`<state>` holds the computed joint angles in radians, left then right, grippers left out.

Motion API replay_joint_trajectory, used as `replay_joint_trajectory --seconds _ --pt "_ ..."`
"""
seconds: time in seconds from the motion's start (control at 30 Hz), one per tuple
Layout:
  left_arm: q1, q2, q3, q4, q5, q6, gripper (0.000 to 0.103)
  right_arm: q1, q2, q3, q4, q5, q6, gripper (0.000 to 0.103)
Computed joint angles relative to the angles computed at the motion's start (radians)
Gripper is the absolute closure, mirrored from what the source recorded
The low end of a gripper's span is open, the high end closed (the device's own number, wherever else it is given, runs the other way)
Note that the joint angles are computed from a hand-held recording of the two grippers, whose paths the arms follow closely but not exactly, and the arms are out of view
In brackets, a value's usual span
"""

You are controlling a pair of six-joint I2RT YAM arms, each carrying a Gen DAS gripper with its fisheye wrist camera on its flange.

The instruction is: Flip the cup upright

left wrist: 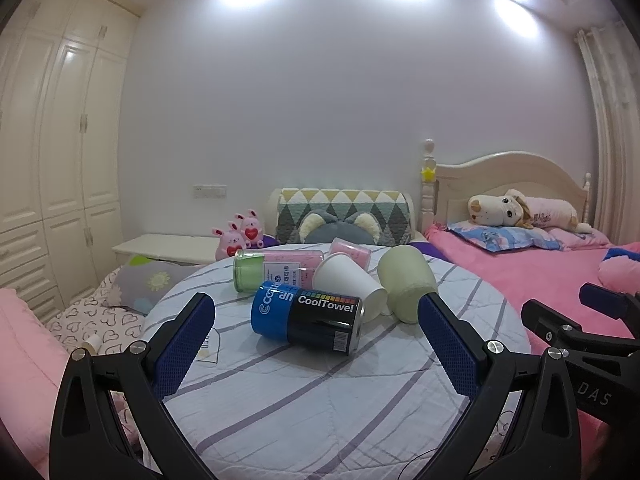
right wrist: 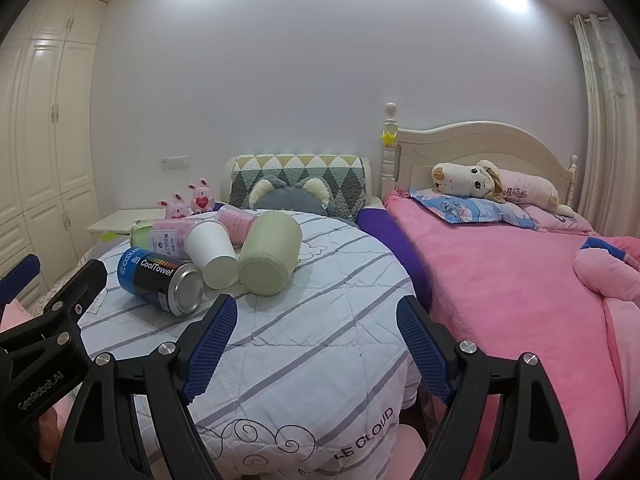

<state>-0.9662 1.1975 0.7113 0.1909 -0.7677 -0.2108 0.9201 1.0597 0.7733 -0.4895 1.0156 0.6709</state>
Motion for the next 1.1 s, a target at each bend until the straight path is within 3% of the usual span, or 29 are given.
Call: replay_joint_trajectory --seconds 1.1 --pt "0.007 -0.006 -0.008 -0.01 0.021 -0.009 0.0 0.003 0.004 0.018 -0.031 -0.028 0.013 0.02"
